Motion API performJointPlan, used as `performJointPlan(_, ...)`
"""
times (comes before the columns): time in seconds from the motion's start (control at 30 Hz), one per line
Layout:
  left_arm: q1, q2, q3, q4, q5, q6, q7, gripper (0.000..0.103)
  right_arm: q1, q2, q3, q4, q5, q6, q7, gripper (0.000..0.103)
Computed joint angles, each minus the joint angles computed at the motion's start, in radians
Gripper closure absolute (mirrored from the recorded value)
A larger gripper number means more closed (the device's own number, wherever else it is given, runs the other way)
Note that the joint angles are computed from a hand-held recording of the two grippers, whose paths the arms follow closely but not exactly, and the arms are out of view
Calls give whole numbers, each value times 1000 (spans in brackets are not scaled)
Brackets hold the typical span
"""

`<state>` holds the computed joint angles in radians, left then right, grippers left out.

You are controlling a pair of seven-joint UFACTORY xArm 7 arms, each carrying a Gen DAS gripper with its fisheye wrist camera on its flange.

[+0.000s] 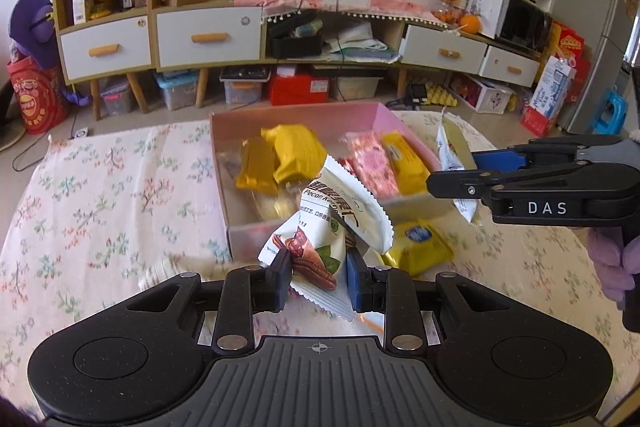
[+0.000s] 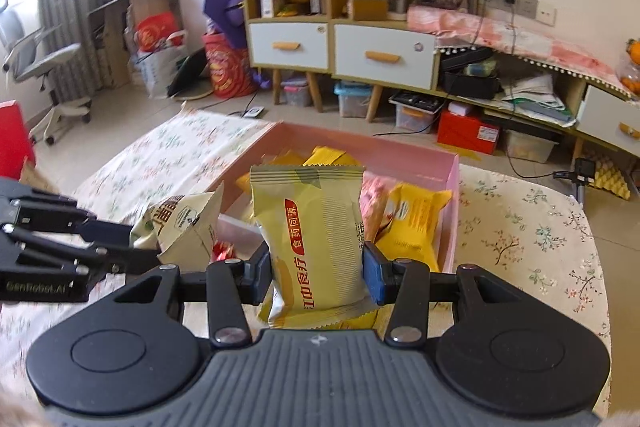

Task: Organize snacks
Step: 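Carry the pecan packet and biscuit pack into the pink box and open both tools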

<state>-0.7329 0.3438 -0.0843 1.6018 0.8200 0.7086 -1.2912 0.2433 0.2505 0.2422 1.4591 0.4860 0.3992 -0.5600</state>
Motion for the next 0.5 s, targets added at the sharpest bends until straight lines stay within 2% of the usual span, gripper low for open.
performJointPlan(0.1, 11, 44, 10, 69, -24, 23, 27, 77, 19, 38, -22, 47, -53, -10, 68, 61)
performJointPlan(0.23, 18, 134, 37, 202, -63, 67, 104, 77, 56, 123, -72, 157, -194, 9, 211, 61)
performJointPlan(0.33, 13, 207, 65, 301, -98, 102, 154, 77, 78, 200, -101, 269, -299, 61, 292, 61)
performJointPlan(0.5, 10, 332, 114, 473, -166, 160, 221, 77, 91, 364, -119, 529, -398, 223, 352, 60)
